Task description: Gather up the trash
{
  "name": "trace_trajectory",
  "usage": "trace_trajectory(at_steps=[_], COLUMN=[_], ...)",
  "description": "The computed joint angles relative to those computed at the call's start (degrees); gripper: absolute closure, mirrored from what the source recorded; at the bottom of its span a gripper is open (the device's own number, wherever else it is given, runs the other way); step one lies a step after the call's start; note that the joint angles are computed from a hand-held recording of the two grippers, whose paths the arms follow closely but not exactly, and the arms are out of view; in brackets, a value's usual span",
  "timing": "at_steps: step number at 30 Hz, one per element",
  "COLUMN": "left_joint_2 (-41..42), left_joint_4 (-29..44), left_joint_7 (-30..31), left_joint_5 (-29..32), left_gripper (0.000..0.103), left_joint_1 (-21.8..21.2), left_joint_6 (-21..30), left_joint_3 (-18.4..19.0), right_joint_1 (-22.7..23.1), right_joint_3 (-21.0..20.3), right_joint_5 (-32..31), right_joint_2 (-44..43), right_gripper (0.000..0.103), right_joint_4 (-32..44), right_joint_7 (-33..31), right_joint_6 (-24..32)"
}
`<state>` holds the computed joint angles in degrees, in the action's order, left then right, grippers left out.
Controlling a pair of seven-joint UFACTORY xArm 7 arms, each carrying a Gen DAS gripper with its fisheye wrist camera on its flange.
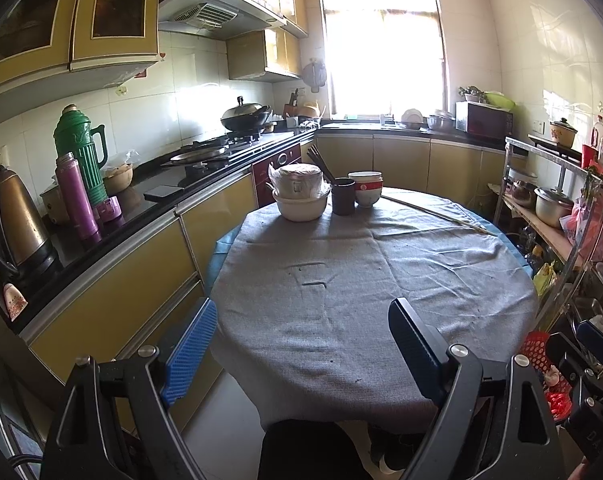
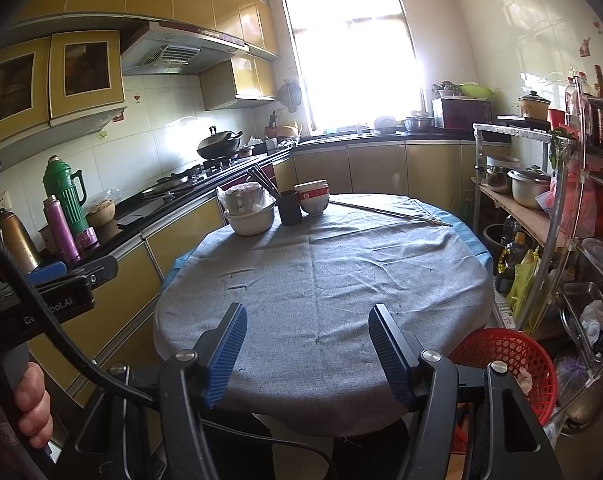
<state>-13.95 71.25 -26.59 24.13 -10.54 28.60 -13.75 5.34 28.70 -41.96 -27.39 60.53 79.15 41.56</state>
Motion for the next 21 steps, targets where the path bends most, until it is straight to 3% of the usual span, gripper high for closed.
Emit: trace_trajectory(at_steps=[21], left_joint_2=[0.2], left_joint_4=[0.2], left_joint_7=[0.2], left_joint_5=[-0.4], left_gripper=[0.015], left_joint_1=[-0.2], left_joint_6=[0.4], left_joint_3=[0.1], right_joint_1=[0.3], right_joint_3=[-0.4], right_joint_5=[0.3], right_joint_2=[0.3], right_gripper=[0.036], right_joint_4=[0.3], right_joint_7=[-0.6], right_joint_6=[0.0])
